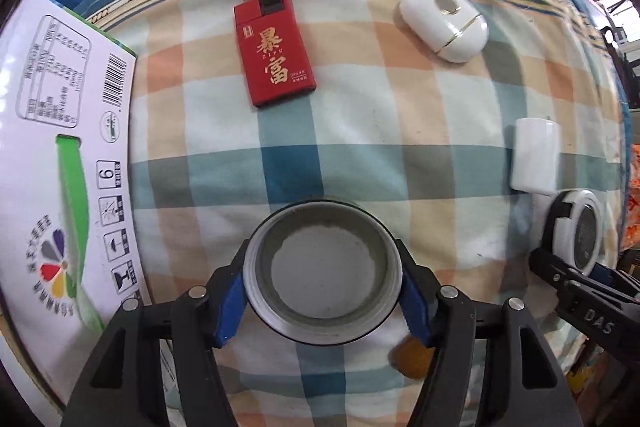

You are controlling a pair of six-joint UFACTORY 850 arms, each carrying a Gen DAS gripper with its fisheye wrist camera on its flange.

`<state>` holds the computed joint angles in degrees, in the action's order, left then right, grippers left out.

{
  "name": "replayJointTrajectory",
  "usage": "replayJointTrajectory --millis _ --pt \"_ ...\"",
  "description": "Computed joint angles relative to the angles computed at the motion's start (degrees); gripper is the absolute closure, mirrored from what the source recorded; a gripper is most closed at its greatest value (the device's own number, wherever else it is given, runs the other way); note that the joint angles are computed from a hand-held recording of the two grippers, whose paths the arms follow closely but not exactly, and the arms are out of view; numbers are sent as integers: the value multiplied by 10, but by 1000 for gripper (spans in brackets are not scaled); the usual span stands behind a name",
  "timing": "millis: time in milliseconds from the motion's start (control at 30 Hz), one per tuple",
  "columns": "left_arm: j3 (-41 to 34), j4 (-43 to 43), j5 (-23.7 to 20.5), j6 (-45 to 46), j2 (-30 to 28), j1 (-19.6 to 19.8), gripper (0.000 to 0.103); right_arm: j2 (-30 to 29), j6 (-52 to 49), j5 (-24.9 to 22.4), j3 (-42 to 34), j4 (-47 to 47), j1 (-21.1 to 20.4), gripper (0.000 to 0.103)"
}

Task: Organize rigid objects
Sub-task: 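Grasp the black-lidded white container with the right tool while the left tool grasps the metal-rimmed lid, then lift and carry the container and lid over the cardboard box with both tools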

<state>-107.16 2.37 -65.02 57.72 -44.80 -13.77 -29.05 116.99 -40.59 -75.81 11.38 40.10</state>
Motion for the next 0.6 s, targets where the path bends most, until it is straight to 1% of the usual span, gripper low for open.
replayJointTrajectory --millis 33,67,100,167,233,300,333,400,433,467,500,533,600 --pt "11 -5 -5 1 15 0 41 0 10 -1 -4 -7 3 35" --pt "-2 -12 -14 7 9 1 41 1 15 2 -6 -9 5 54" --pt "-2 -17 -19 14 13 2 41 -1 11 1 -11 -2 8 103" --pt "4 -26 -24 31 24 4 41 -9 3 -11 -22 -2 9 103" --pt "17 -24 -17 32 33 3 41 -9 0 5 -12 9 10 102" --pt "17 -21 -26 27 32 2 41 1 33 30 2 -7 17 98" --pt "11 -26 -33 24 31 2 41 6 50 33 5 -19 20 94" --pt "3 -39 -45 24 29 3 41 18 96 5 2 -68 26 72" --pt "-2 -45 -52 26 29 2 41 23 122 0 3 -90 30 42" --pt "-7 -51 -61 29 28 0 41 31 166 2 9 -125 34 19" --pt "-9 -57 -64 27 29 -2 41 39 204 5 18 -157 37 16" --pt "-12 -60 -68 26 29 -6 41 44 218 3 25 -168 34 16" --pt "-16 -63 -69 21 29 -13 41 51 220 5 40 -166 23 16"
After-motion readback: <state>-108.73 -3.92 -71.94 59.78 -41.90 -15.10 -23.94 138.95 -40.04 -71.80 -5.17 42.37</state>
